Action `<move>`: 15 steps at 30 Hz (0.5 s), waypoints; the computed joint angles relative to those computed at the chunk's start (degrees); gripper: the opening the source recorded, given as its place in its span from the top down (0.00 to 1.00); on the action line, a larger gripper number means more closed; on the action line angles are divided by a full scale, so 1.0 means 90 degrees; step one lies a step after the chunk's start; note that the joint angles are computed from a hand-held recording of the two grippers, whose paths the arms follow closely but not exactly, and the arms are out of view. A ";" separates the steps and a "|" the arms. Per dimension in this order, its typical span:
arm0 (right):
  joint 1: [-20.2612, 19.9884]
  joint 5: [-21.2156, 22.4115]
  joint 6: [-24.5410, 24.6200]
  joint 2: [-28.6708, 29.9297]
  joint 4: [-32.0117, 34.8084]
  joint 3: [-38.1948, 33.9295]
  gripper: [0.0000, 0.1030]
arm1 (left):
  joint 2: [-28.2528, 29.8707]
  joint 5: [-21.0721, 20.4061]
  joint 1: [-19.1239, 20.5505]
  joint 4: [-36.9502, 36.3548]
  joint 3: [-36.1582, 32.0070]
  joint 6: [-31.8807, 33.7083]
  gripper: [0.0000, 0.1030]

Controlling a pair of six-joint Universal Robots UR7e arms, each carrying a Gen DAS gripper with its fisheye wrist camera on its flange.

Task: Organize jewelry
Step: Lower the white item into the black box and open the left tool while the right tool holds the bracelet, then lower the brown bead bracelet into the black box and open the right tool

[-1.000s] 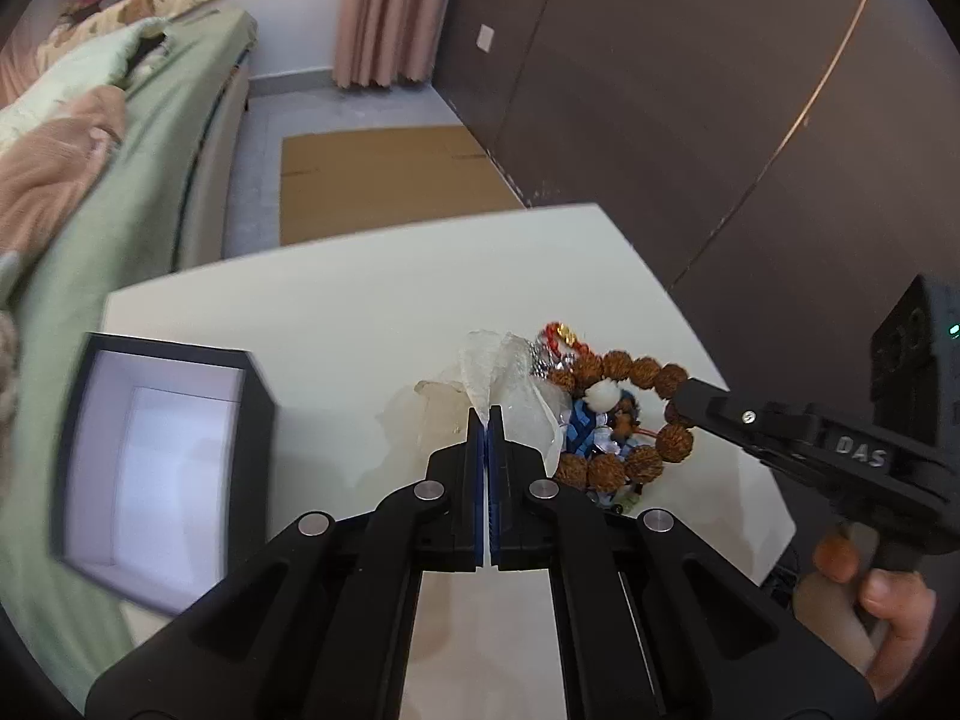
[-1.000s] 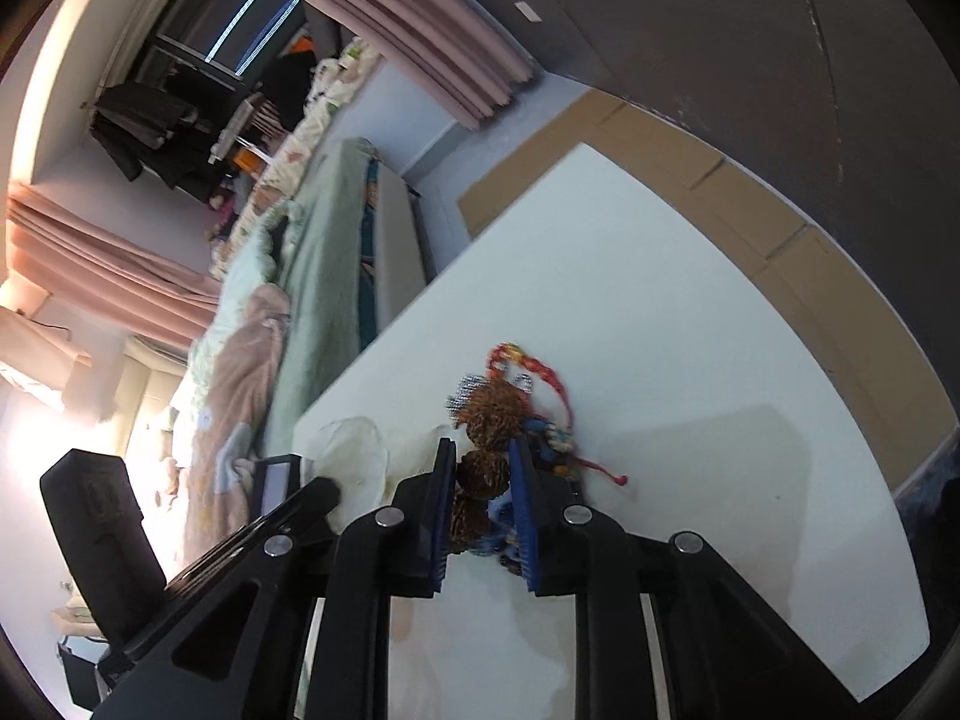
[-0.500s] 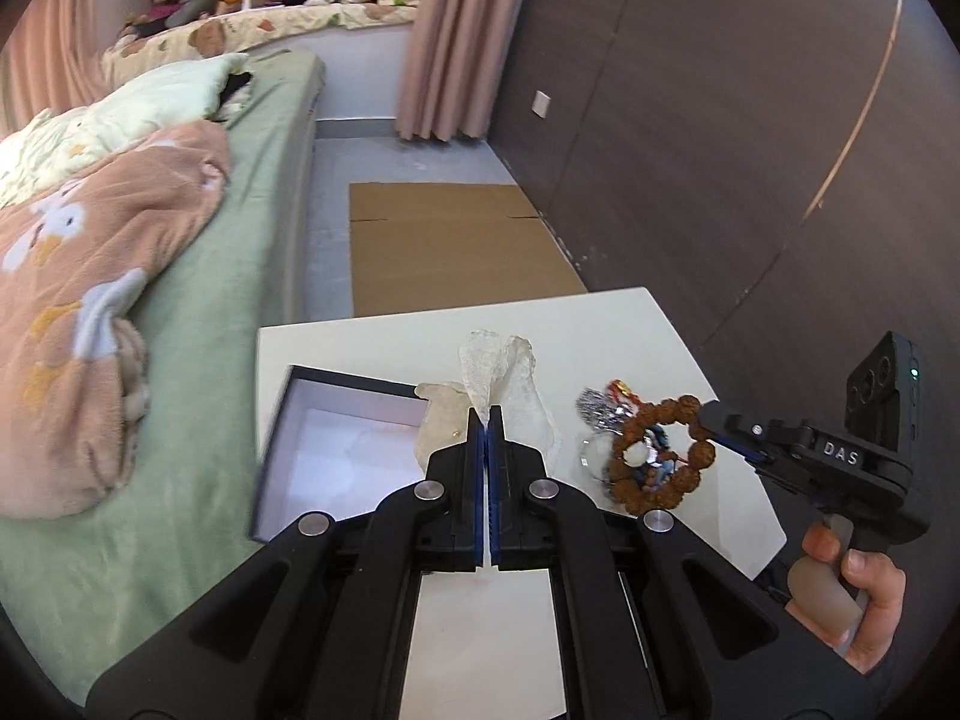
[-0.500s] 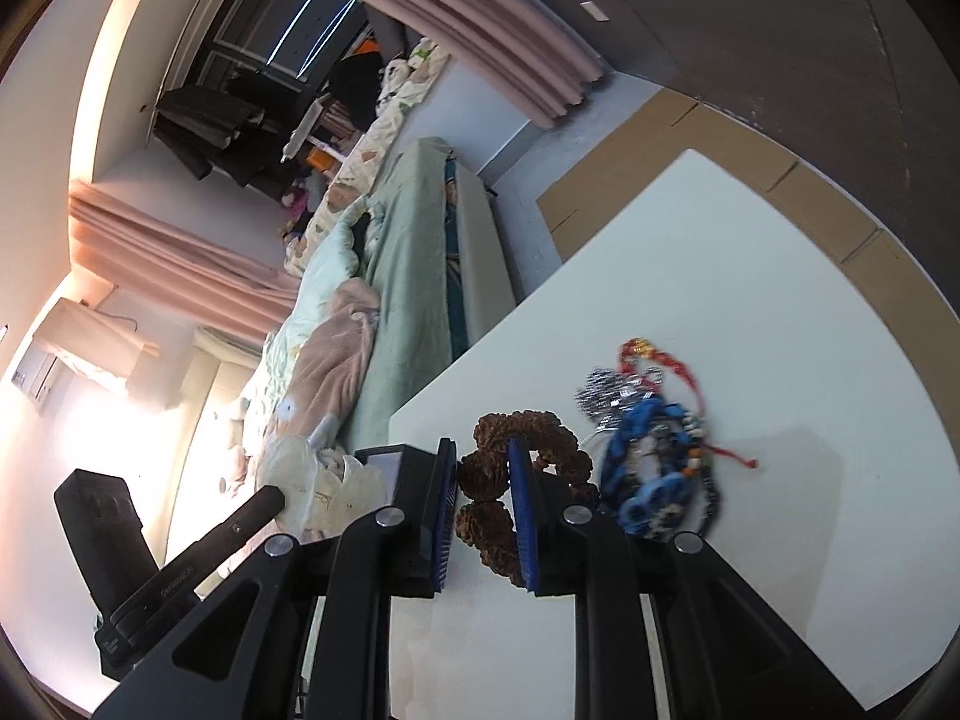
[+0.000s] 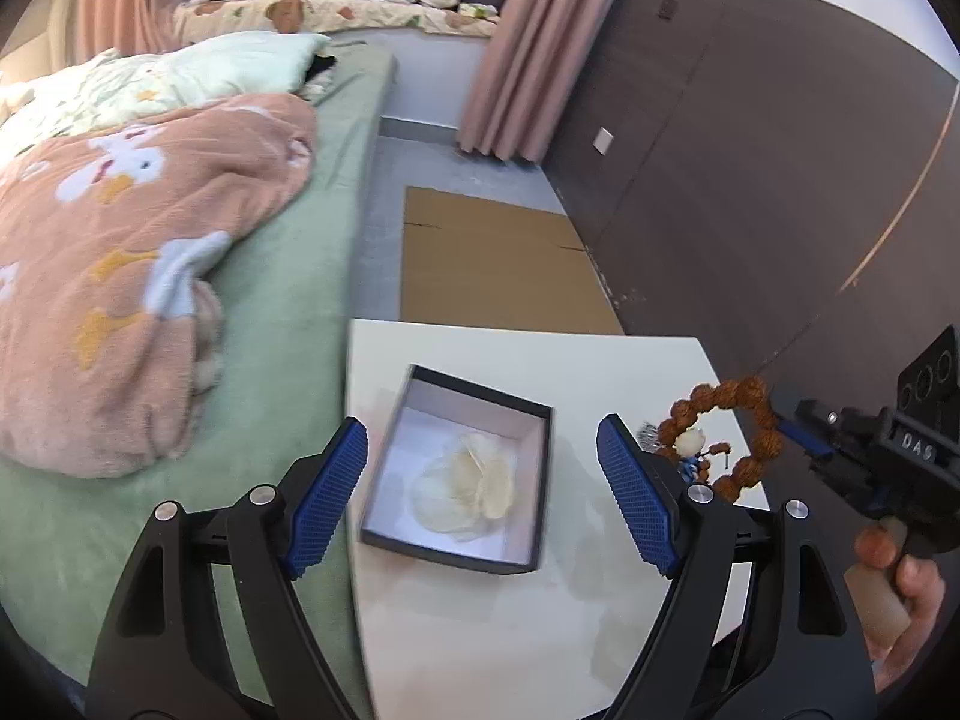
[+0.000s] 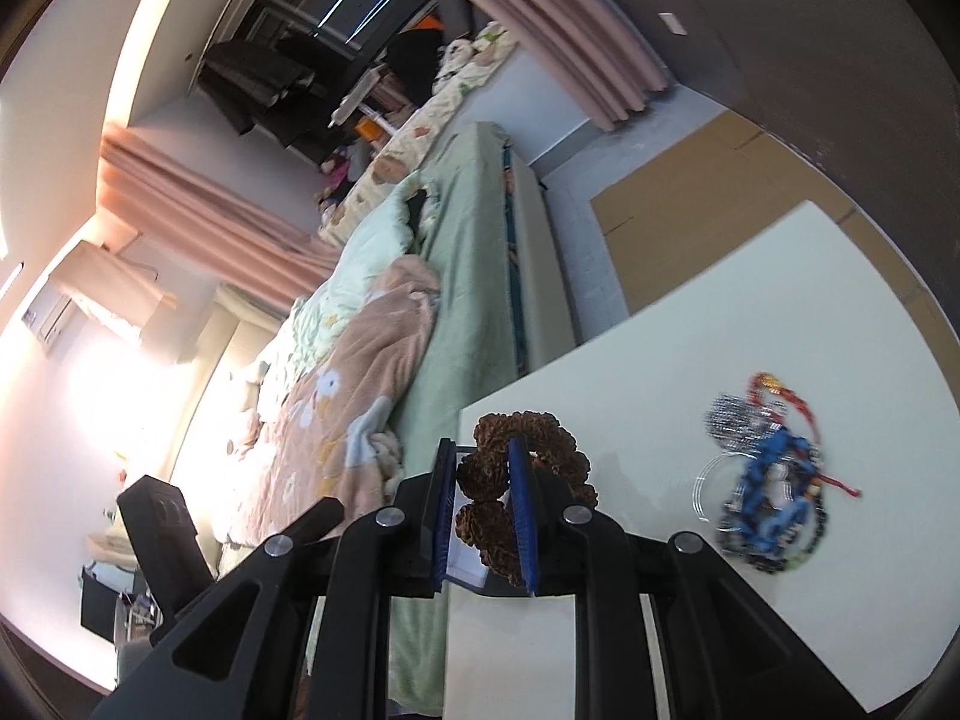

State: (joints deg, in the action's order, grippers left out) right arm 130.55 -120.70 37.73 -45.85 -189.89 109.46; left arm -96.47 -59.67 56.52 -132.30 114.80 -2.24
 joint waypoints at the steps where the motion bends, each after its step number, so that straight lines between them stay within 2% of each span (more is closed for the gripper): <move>1: 0.0031 0.0003 -0.0017 0.0049 0.0062 -0.0096 0.83 | -0.0047 -0.0005 0.0050 0.0001 -0.0016 0.0024 0.20; 9: 0.0105 0.0293 -0.0185 0.0623 0.0842 -0.1118 0.83 | -0.0334 -0.0035 0.0428 0.0005 -0.0136 0.0130 0.17; 15: 0.0147 0.0169 -0.0179 0.0941 0.1427 -0.1647 0.83 | -0.0468 -0.0127 0.0675 0.0095 -0.0233 0.0155 0.16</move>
